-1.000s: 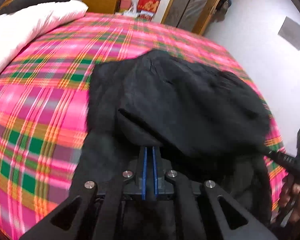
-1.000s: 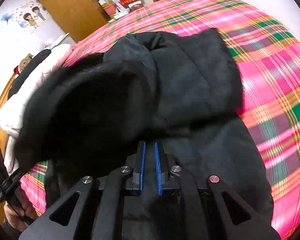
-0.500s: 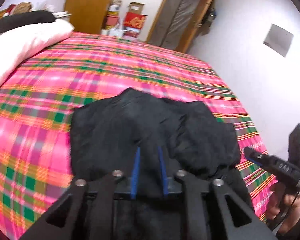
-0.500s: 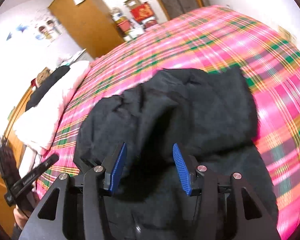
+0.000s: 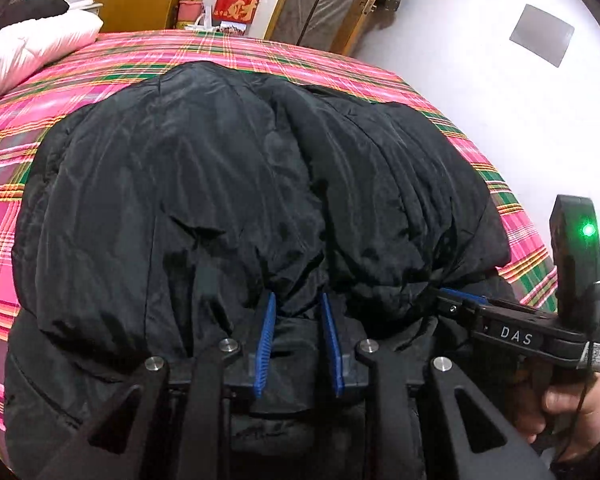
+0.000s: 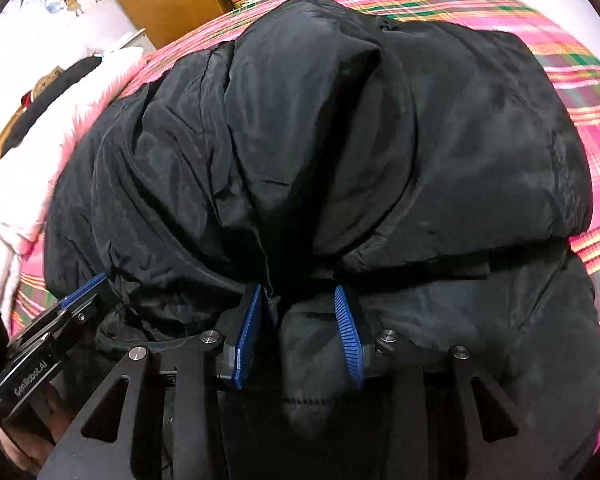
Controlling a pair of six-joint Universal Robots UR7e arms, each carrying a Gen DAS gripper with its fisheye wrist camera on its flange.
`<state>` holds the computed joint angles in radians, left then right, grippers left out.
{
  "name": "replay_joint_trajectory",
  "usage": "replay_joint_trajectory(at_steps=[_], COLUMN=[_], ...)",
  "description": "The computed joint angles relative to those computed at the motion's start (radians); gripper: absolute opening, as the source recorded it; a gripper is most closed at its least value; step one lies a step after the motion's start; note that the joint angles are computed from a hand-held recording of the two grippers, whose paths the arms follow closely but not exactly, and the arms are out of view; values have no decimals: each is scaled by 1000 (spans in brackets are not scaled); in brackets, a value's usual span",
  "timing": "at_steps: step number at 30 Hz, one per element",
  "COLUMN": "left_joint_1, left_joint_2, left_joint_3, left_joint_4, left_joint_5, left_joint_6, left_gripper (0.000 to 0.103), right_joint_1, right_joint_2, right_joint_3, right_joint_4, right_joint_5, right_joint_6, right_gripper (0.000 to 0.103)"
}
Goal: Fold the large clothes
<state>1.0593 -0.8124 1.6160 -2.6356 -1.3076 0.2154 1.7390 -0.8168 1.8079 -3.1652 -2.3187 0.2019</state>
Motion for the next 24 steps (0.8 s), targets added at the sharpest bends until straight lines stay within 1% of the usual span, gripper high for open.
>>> replay_joint_trajectory(at_steps=[2, 4, 5, 6, 8, 10, 11, 12, 14, 15, 17, 18, 20, 22, 23, 24], left_joint_1=[-5, -15, -18, -21, -29, -34, -36, -37, -34, -33, -32, -26, -4, 16, 30, 49], left_joint_2=[-3, -20, -33, -49, -84, -111, -119, -127, -109, -86, -29, 8, 72, 111, 130, 136], left_joint_3=[5, 6, 6, 6, 13, 16, 12, 11, -38, -72, -140, -186, -272, -305, -315, -308], left_joint_4=[3, 44, 69, 96, 126, 116, 104, 92, 68, 59, 26, 26, 66, 99, 126, 136], left_joint_5=[15, 24, 20, 16, 13, 10, 2, -4, -6, 8, 68, 96, 129, 167, 181, 160], left_joint_6=[-5, -18, -25, -32, -44, -39, -38, -39, -28, -13, 19, 26, 21, 16, 6, 5], left_gripper=[25, 25, 25, 25, 25, 25, 25, 25, 25, 25, 25, 25, 25, 25, 25, 24], right_joint_1=[6, 32, 55, 72, 114, 144, 150, 148, 135, 123, 98, 89, 72, 36, 13, 2], right_joint_2=[-7, -25, -36, -47, -59, -55, -54, -53, -38, -30, -9, 4, 30, 24, 21, 22], right_joint_3=[3, 13, 25, 35, 52, 36, 23, 9, -37, -62, -117, -132, -159, -145, -121, -103], right_joint_4=[16, 47, 38, 16, -90, -168, -195, -207, -212, -206, -186, -174, -141, -71, -80, -125], right_joint_5=[-6, -32, -53, -63, -97, -134, -137, -133, -124, -117, -105, -109, -125, -151, -123, -109], right_joint_6=[11, 44, 50, 38, -37, -112, -146, -167, -215, -235, -272, -272, -269, -218, -203, -230], right_gripper=[37, 37, 37, 38, 38, 38, 38, 38, 38, 38, 38, 38, 38, 38, 37, 37])
